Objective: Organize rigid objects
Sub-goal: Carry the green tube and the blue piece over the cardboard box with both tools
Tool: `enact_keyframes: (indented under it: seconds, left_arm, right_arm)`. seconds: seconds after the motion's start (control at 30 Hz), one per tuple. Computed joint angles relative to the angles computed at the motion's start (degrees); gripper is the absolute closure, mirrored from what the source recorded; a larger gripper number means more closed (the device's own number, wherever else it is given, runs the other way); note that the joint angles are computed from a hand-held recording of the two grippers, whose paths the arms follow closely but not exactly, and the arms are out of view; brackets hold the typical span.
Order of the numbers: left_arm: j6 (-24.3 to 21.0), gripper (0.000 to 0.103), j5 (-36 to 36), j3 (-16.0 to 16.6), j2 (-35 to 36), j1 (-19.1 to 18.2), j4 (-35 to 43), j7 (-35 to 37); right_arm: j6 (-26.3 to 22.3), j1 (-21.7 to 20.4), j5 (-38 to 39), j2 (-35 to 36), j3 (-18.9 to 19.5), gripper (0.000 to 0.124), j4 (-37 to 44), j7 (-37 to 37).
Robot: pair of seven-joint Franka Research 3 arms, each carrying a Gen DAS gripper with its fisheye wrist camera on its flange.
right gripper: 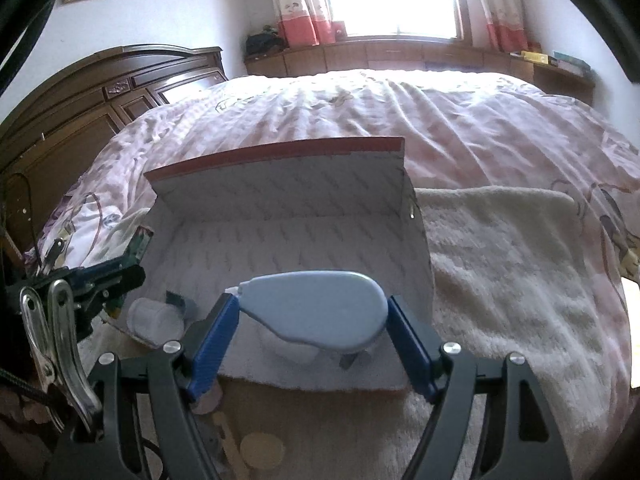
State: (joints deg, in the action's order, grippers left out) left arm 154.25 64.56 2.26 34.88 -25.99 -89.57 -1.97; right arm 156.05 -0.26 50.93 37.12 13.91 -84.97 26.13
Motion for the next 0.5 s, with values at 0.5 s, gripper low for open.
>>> enact_keyframes:
  seconds: [0.5]
  left_arm:
    - [0.15, 0.079, -5.16, 0.68, 3.60, 0.15, 3.46, 5.03]
  right_arm:
    - [-1.44, 0.94, -4.86, 4.97, -0.35, 0.045, 6.05, 4.72]
